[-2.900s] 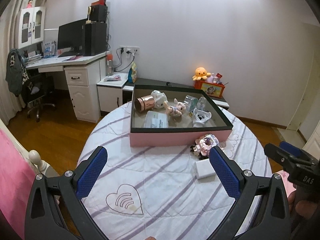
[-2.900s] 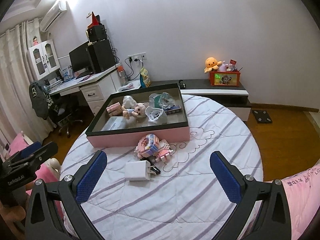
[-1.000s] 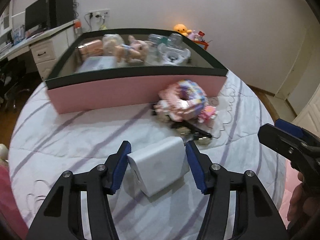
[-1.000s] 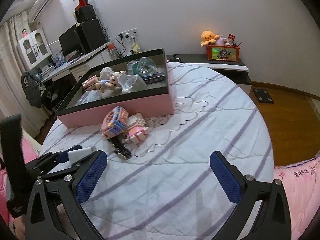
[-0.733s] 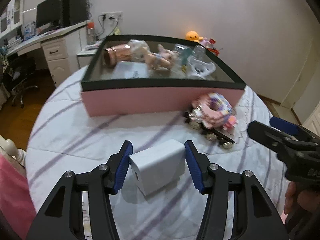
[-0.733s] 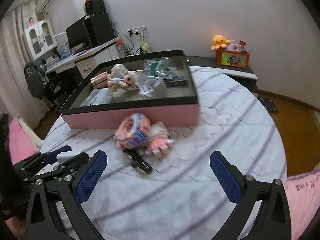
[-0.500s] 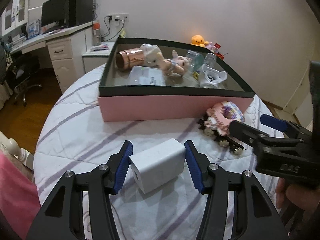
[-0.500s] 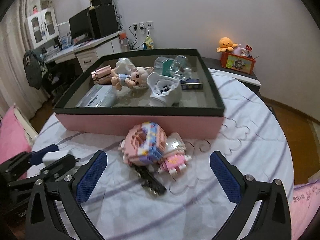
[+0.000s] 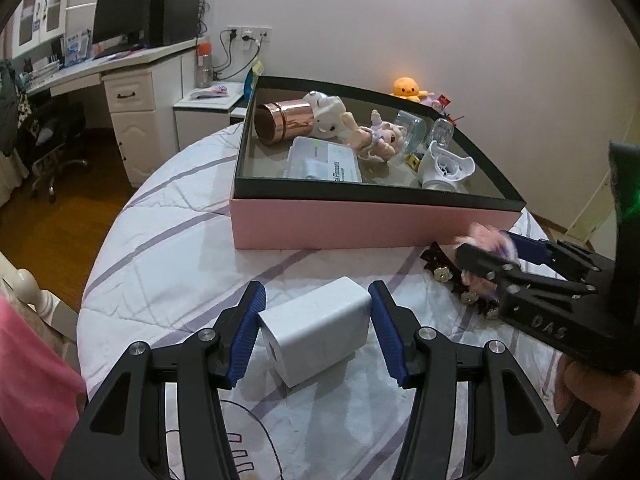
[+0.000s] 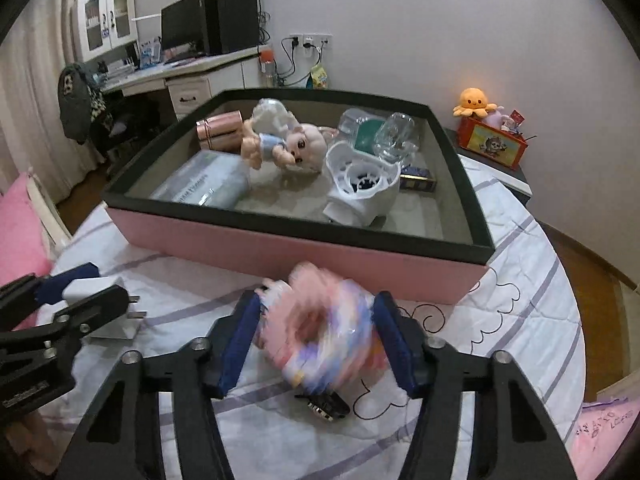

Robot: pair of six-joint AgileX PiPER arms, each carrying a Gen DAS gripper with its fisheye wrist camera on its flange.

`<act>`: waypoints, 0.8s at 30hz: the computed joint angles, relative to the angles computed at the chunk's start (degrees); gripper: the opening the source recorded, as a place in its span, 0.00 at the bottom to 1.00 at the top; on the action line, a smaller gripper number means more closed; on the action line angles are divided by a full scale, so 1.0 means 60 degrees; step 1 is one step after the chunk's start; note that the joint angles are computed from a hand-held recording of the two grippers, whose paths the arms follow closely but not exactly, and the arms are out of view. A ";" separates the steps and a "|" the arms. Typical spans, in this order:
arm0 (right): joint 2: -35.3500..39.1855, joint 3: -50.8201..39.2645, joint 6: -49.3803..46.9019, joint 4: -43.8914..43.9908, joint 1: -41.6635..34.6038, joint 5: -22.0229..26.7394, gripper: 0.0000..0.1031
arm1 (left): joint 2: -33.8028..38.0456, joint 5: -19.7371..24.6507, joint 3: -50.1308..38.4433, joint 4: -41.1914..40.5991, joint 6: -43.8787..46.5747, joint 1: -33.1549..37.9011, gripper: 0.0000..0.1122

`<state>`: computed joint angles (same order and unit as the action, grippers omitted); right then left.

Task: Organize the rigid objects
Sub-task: 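Grasp the white charger with left tool while right tool grasps the pink block figure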

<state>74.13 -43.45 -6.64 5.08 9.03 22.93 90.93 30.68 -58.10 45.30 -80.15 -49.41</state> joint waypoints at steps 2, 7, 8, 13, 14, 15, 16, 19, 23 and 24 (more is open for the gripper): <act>-0.0100 -0.0064 -0.0358 0.0338 -0.0104 0.0123 0.53 | -0.0030 0.0005 -0.0009 0.0005 -0.0009 -0.0008 0.48; -0.0135 -0.0107 -0.0298 0.0209 -0.0058 0.0224 0.52 | -0.0047 0.0010 -0.0025 0.0026 -0.0016 -0.0006 0.48; -0.0090 -0.0103 -0.0027 -0.0067 0.0008 0.0219 0.53 | -0.0047 0.0009 -0.0026 0.0012 0.0010 -0.0002 0.48; 0.0148 -0.0079 0.0254 -0.0368 0.0103 0.0095 0.57 | -0.0021 0.0039 -0.0073 -0.0095 0.0100 0.0003 0.48; 0.0187 -0.0082 0.0298 -0.0424 0.0139 0.0129 0.63 | -0.0013 0.0041 -0.0083 -0.0117 0.0121 0.0007 0.48; 0.0218 -0.0073 0.0426 -0.0553 0.0187 0.0135 0.66 | -0.0011 0.0055 -0.0093 -0.0122 0.0133 0.0003 0.48; 0.0214 -0.0021 0.0553 -0.0674 0.0231 0.0089 0.67 | -0.0016 0.0061 -0.0100 -0.0126 0.0144 0.0003 0.48; 0.0202 0.0145 0.0436 -0.0566 0.0209 -0.0001 0.66 | -0.0011 0.0053 -0.0086 -0.0083 0.0080 -0.0015 0.48; -0.0027 0.0315 -0.1013 0.0984 -0.0295 -0.0021 0.62 | -0.0016 0.0068 -0.0091 -0.0040 0.0037 -0.0048 0.48; -0.0081 0.0327 -0.1370 0.1323 -0.0417 0.0029 0.62 | -0.0017 0.0066 -0.0098 -0.0044 0.0040 -0.0052 0.48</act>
<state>73.64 -41.49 -14.86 13.02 6.53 23.11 90.82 31.08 -58.68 45.04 -79.91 -49.73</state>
